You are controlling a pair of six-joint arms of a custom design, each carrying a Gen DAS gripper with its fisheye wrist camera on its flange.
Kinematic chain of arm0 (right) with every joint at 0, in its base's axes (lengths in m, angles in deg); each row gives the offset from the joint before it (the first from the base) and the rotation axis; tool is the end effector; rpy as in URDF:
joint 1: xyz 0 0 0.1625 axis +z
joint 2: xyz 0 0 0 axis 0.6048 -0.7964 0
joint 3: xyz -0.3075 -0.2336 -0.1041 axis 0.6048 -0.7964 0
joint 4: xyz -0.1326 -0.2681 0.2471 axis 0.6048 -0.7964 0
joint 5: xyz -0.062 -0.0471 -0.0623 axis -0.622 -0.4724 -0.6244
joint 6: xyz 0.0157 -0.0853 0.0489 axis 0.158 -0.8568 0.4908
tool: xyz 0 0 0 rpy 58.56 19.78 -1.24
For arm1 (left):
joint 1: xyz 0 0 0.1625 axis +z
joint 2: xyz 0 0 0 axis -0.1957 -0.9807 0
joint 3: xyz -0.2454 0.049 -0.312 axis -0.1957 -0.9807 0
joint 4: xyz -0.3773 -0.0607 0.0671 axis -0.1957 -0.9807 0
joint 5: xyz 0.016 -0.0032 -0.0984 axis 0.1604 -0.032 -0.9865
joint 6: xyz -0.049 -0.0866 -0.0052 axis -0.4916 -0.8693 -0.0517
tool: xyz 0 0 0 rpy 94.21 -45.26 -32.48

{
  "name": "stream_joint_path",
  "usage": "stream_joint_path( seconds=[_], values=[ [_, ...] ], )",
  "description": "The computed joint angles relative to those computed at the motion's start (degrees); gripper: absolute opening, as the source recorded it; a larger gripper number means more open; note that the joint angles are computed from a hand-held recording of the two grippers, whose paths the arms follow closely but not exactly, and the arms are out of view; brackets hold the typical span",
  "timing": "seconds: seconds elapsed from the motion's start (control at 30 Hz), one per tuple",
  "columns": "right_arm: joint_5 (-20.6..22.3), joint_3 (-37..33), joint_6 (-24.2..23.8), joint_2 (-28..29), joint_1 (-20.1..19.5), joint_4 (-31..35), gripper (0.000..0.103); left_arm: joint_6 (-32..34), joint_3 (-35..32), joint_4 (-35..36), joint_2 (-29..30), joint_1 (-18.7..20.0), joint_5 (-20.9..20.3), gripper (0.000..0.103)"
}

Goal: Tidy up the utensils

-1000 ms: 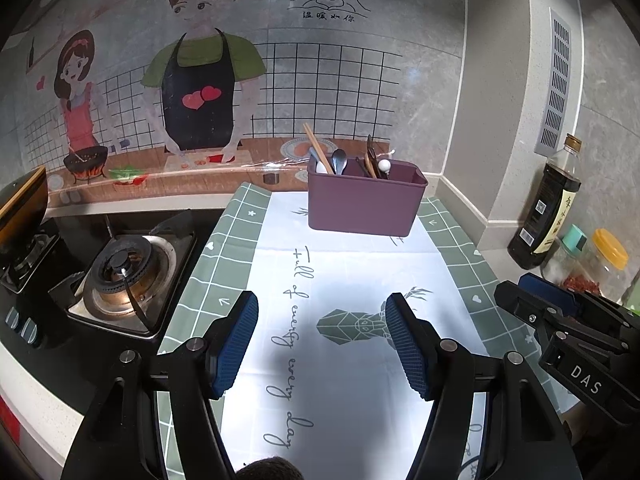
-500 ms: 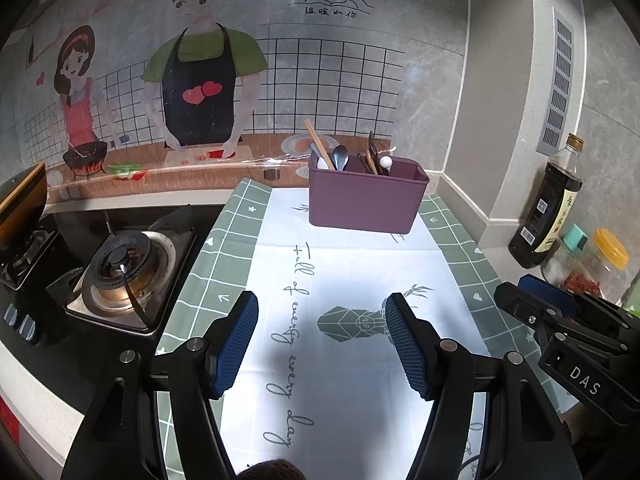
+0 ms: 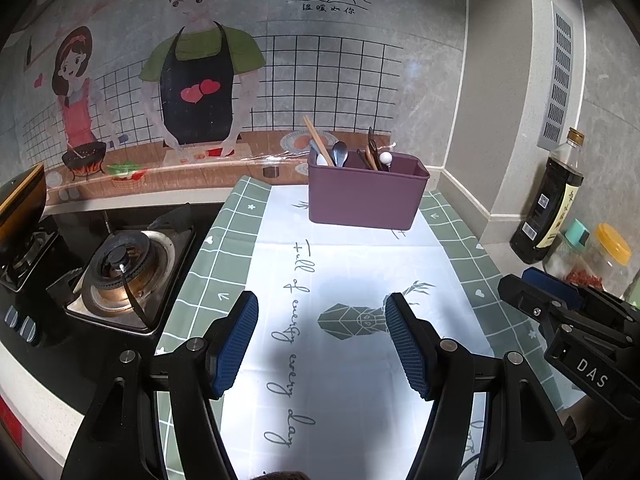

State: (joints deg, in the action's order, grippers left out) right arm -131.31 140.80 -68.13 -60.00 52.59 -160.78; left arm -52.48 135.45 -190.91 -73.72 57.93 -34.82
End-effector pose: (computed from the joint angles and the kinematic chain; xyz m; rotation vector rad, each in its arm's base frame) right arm 0.1269 -0.7110 0.2112 1.0382 -2.4652 0.9034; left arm -0.3134 -0.6654 0.0568 0.0832 1.9933 -1.1774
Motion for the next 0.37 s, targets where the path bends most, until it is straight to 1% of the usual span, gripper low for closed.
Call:
stream_joint_path(
  seconds=[0.2,0.3,0.37],
  values=[
    [0.03,-0.98,0.33,0.39,-0.06,0.57,0.035,1.00,0.08,-0.19,0.10,0.07,-0.14,0.066],
    [-0.04,-1.34,0.62,0.48,-0.06,0.86,0.035,1.44,-0.15,-0.62,0.45,-0.01,0.86,0.066],
    [-0.04,-1.50,0.61,0.51,-0.06,1.04,0.035,0.49,-0.15,0.27,0.28,0.09,1.31,0.066]
  ],
)
